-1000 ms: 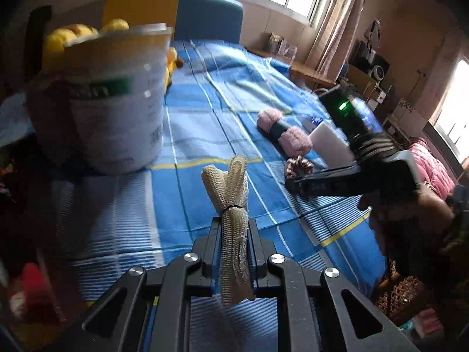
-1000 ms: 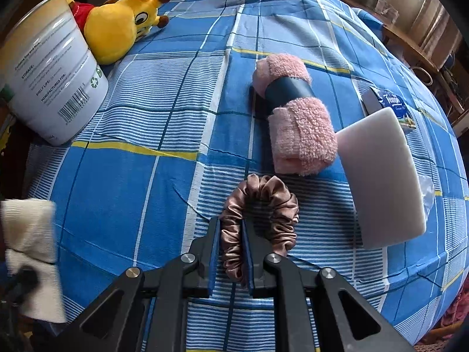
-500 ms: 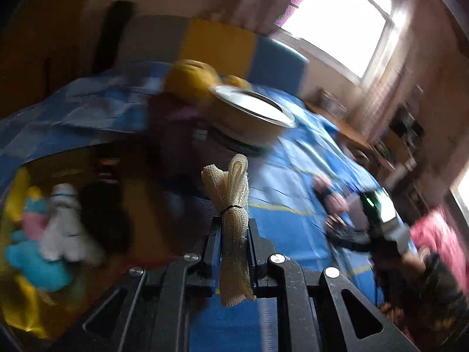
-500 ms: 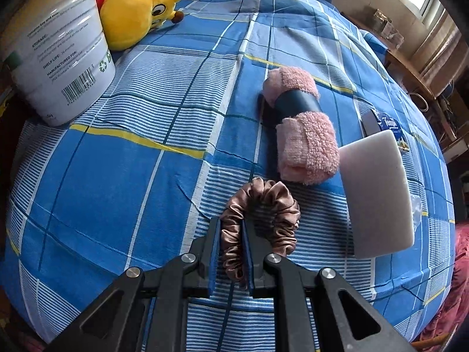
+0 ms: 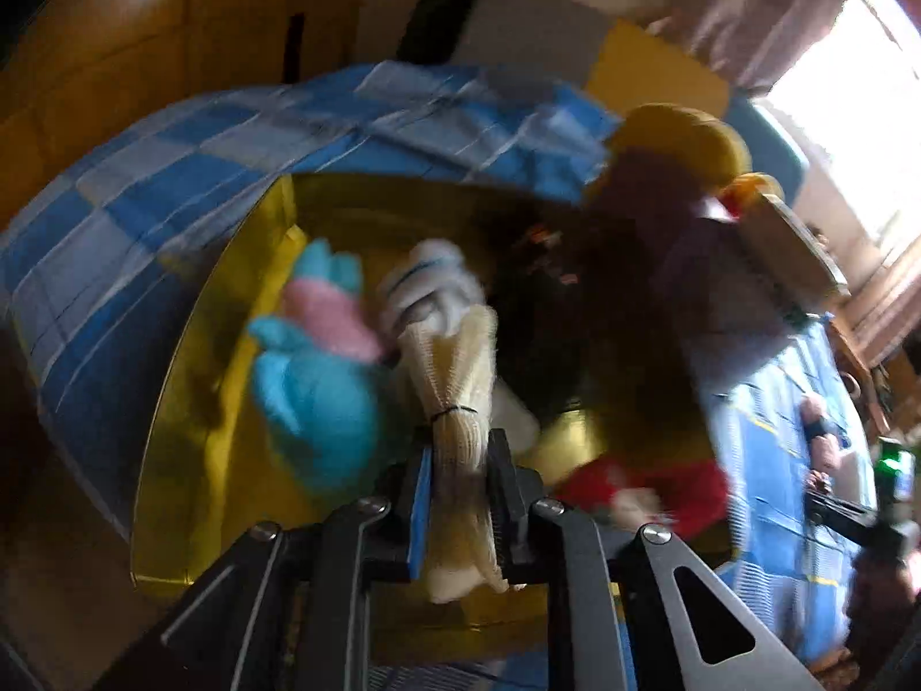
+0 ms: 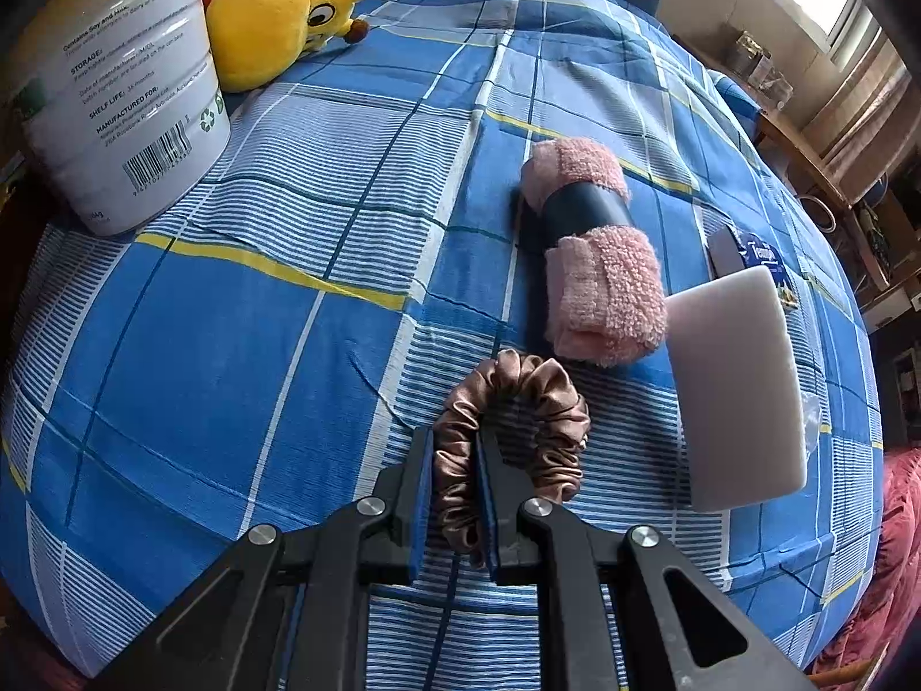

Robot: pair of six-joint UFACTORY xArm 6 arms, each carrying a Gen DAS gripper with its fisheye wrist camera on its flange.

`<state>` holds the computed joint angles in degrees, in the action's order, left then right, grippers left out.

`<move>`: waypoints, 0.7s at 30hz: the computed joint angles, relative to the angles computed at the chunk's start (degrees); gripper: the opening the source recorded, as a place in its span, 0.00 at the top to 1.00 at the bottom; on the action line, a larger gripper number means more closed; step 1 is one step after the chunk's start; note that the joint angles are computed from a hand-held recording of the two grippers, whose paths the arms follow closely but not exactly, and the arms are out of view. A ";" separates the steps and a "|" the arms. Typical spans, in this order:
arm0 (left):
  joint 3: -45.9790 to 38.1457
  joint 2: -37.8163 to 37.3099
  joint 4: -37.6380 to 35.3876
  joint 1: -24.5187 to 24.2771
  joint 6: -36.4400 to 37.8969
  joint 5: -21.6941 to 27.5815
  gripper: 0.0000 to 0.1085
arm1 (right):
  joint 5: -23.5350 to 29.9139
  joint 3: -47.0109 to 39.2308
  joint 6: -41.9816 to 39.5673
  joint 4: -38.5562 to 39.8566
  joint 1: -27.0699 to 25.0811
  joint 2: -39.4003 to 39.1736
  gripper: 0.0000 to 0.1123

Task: Organize soft objects
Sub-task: 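Release the cream bundle on the tray with the left tool while the right tool grasps the scrunchie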

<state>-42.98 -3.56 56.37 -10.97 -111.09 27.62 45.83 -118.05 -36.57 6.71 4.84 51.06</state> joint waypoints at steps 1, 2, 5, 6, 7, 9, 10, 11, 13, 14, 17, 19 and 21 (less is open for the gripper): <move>0.53 -0.14 -0.37 0.43 0.51 -0.26 0.82 | 0.01 -0.06 0.01 0.01 -0.01 0.05 0.88; 0.29 0.33 -0.79 0.22 0.80 0.80 0.79 | -0.18 0.27 0.02 -0.03 0.01 -0.14 0.88; 0.02 0.62 -0.58 -0.52 0.85 2.77 0.71 | -0.24 0.45 -0.13 -0.11 0.00 -0.29 0.88; 0.25 0.25 -0.29 -1.12 0.51 3.69 0.66 | -0.26 0.50 -0.12 -0.10 0.00 -0.31 0.88; -0.16 0.34 -0.31 -1.57 0.62 4.82 0.57 | -0.29 0.50 -0.14 -0.11 0.00 -0.30 0.88; -0.60 -0.20 -0.96 -2.52 1.19 7.42 0.46 | -0.37 0.59 -0.23 -0.17 -0.01 -0.36 0.88; -1.05 -0.42 -0.71 -3.03 1.42 9.02 0.44 | -0.31 0.50 -0.32 -0.15 -0.05 -0.34 0.88; -1.51 -0.59 -0.38 -3.77 1.62 10.72 0.43 | -0.25 0.44 -0.33 -0.13 -0.05 -0.30 0.88; -2.92 -0.60 -0.53 -4.89 3.09 14.28 0.42 | -0.29 0.48 -0.31 -0.11 -0.06 -0.33 0.88; -3.32 -0.64 -0.19 -5.32 3.34 15.29 0.39 | -0.32 0.51 -0.34 -0.10 -0.07 -0.35 0.88; -4.02 -1.22 1.27 -6.47 3.24 16.92 0.34 | 0.40 -0.43 -0.28 0.18 -0.21 0.12 0.88; -4.86 -1.34 1.69 -7.36 4.12 18.05 0.34 | 1.52 -1.91 -0.10 0.53 -0.39 0.84 0.88; -5.76 -1.32 2.46 -8.25 4.87 19.31 0.34 | 3.12 -4.05 0.13 1.23 -0.64 1.93 0.88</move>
<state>-48.74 -4.88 58.83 -19.22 -106.22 46.93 48.95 -122.10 -36.44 7.94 4.20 52.99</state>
